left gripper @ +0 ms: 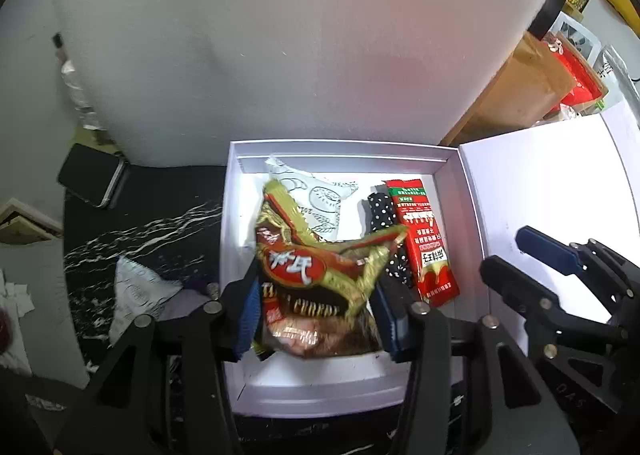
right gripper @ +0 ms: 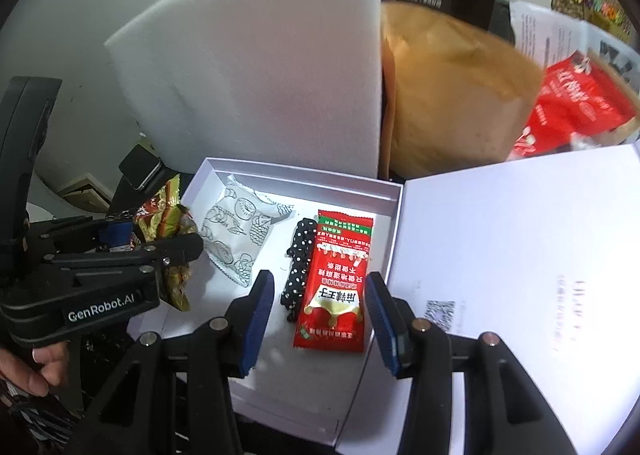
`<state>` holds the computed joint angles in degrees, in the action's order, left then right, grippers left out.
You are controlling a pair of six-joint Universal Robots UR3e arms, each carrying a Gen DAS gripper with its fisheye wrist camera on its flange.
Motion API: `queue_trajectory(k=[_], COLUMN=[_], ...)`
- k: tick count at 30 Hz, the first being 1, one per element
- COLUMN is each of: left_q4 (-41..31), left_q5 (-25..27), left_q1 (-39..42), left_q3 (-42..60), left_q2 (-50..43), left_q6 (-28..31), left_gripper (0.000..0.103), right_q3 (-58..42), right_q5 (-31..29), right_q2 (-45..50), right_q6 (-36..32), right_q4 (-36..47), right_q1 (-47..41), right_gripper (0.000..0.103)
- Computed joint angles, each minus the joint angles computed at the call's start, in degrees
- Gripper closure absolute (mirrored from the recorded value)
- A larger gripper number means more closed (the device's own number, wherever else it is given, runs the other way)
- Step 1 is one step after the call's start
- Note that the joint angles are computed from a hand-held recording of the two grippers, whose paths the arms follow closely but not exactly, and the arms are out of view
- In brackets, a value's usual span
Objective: Organize objects
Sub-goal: 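Lower both packets into the white box and open both grippers, then withdraw both grippers from the box back over the table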
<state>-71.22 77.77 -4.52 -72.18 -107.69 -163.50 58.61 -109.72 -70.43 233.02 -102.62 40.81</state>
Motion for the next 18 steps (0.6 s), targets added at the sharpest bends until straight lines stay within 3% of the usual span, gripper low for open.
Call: queue_trajectory(k=[10, 18], left_q4=[-5.42, -10.81], left_q5=[-1.28, -2.44], left_q1=[2.30, 3.78], left_q3=[0.13, 2.35], left_q2=[8.96, 14.13], left_q6=[1.40, 2.34], left_gripper=[0.043, 0.042], right_q3=[-13.47, -23.24], right_q5=[-4.59, -7.69], right_q2=[2.82, 5.21], right_q6=[1.11, 3.05], right_q4=[9.94, 17.01], right_q1=[4.31, 7.62], right_gripper=[0.056, 0.056])
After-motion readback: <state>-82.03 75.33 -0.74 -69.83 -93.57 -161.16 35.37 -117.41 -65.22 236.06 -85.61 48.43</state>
